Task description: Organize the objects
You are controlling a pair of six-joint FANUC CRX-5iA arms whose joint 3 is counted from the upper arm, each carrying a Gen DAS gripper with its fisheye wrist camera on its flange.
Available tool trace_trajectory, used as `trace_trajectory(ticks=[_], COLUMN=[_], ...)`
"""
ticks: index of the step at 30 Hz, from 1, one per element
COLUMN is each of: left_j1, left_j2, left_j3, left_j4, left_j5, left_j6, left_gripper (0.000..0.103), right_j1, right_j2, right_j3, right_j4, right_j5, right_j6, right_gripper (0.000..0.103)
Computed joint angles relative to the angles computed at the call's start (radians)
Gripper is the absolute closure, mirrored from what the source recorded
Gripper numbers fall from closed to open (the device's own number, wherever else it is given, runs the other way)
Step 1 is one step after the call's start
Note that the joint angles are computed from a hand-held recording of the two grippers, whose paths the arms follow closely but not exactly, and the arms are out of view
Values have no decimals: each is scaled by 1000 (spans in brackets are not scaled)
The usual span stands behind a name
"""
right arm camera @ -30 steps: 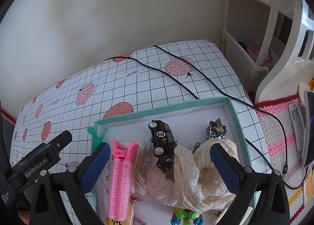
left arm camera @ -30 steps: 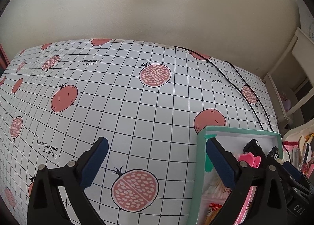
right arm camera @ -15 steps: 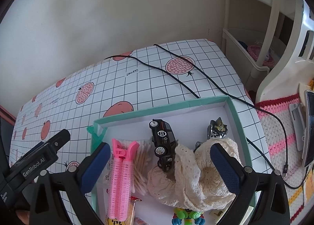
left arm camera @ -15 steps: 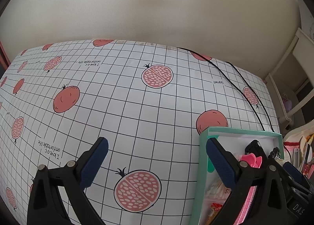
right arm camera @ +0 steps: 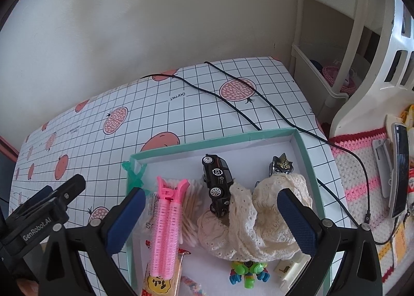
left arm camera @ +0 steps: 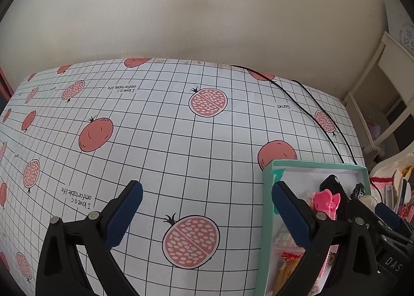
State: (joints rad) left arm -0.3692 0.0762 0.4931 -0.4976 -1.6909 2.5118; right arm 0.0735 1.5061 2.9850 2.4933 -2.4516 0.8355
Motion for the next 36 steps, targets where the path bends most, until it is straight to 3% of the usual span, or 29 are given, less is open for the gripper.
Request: trace_trajectory(ticks=[11,23,36], left_j1=[-34,-154,-326], left_j2=[-43,-44,-58], left_j3=[17,109,157], left_j4=[6,-104,-233], left_j5=[-21,-110,-157], left_j6=[-11,-12,-50], left_gripper=[3,3,3], right_j1=[17,27,66], right_j2=[-46,-116,-159], right_j3=[-130,-324,-553], right_j4=[-52,-75,-190], right_j5=[-49,-129,-252], right_j6=[-96,-129,-301], right_gripper=[0,0,0])
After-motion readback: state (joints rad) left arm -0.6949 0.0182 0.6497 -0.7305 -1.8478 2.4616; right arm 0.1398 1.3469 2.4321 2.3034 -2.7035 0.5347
